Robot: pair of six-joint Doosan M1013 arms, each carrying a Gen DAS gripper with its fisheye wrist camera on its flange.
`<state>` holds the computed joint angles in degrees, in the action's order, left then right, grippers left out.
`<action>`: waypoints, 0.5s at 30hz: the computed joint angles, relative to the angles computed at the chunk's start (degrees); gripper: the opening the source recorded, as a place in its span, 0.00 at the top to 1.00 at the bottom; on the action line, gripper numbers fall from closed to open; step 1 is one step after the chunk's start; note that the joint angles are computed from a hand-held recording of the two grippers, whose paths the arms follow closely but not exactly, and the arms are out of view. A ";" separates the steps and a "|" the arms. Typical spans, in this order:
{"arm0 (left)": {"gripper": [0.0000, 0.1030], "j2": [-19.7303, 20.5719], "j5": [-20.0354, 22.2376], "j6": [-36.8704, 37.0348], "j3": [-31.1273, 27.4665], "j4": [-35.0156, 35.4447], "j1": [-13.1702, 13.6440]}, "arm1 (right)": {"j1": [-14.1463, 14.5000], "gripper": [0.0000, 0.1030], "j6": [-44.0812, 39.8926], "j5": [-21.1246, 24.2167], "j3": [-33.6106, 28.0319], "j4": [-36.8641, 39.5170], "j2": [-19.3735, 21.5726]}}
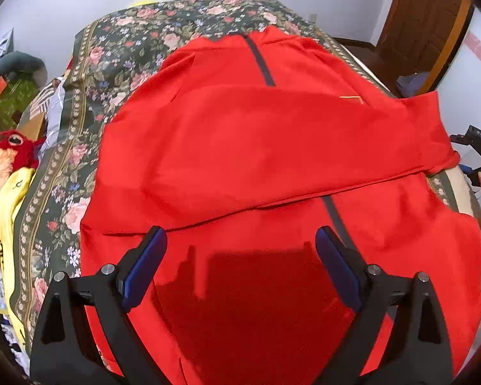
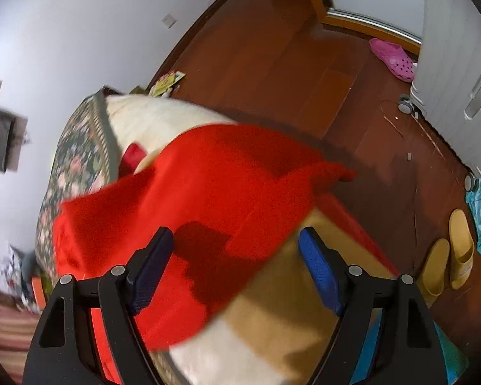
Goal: Fold large clothes
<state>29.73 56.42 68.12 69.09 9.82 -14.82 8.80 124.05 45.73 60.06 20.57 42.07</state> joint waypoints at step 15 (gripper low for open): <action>0.09 -2.54 -1.64 -5.03 5.73 -3.68 1.37 | 0.89 0.92 6.36 2.91 -6.80 -11.07 1.73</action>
<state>27.20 54.78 63.09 74.82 6.14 -13.46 9.69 130.41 48.64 53.26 9.50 43.80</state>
